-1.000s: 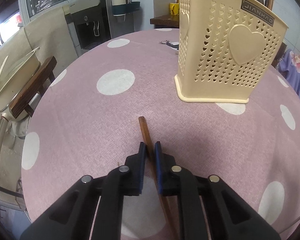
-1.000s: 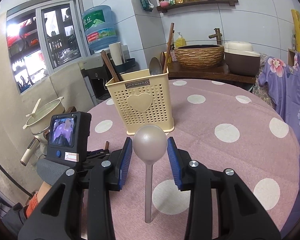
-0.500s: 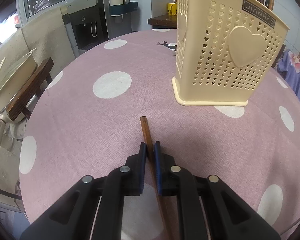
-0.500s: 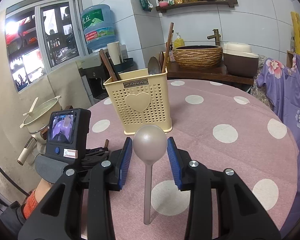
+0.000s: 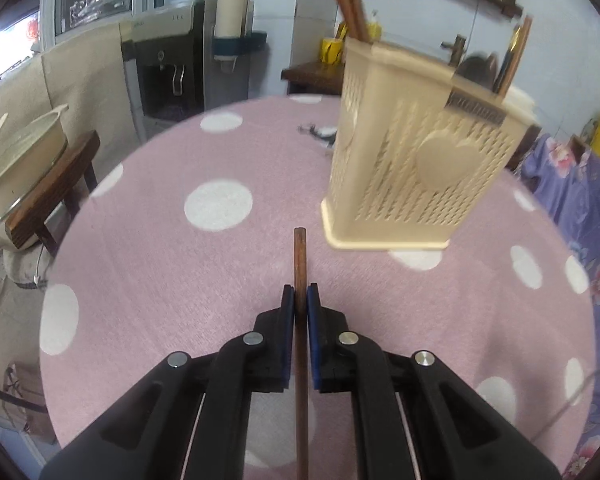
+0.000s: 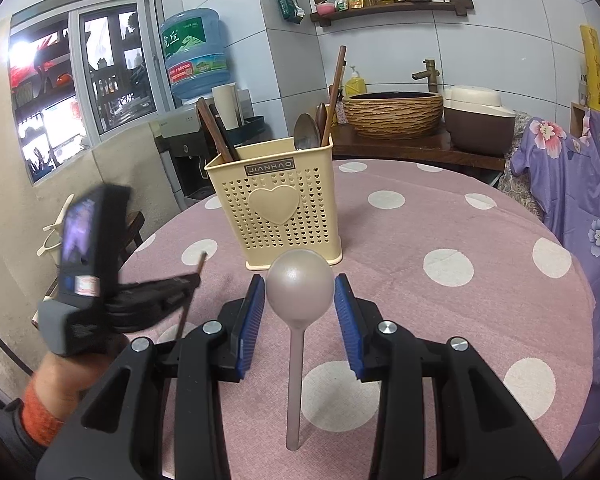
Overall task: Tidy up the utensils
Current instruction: 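Lift the spoon and chopstick with both tools and carry them over the holder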
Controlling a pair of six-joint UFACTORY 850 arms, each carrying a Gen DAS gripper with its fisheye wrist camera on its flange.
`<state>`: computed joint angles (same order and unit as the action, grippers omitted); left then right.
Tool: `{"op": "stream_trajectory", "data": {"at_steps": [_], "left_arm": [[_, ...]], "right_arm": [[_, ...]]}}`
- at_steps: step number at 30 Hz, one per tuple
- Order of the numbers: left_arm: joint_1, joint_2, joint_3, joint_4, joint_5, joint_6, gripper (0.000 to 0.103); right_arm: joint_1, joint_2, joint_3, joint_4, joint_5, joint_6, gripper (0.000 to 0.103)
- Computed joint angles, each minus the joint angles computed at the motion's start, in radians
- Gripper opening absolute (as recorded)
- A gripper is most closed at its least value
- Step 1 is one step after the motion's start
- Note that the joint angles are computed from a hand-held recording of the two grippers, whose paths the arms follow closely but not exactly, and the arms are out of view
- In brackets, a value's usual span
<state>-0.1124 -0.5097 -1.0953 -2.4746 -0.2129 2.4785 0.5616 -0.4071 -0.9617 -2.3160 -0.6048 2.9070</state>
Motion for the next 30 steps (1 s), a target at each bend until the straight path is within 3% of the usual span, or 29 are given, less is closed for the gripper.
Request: {"op": "stream_trajectory", "data": {"at_steps": [5, 12, 20, 30], "left_arm": [[0.038, 0.108, 0.079, 0.073, -0.135, -0.044, 0.008], [0.08, 0.212, 0.142, 0.148, -0.246, -0.095, 0.008], [0.104, 0.263, 0.181, 0.183, -0.313, -0.123, 0.008], [0.107, 0.267, 0.176, 0.189, -0.323, -0.119, 0.008]], "right_arm": [[-0.003, 0.001, 0.0, -0.009, 0.001, 0.01, 0.037], [-0.013, 0.002, 0.001, -0.032, 0.007, 0.034, 0.037], [-0.01, 0.007, 0.0, -0.028, 0.007, 0.029, 0.037], [-0.007, 0.01, -0.005, -0.018, 0.01, 0.011, 0.037]]}}
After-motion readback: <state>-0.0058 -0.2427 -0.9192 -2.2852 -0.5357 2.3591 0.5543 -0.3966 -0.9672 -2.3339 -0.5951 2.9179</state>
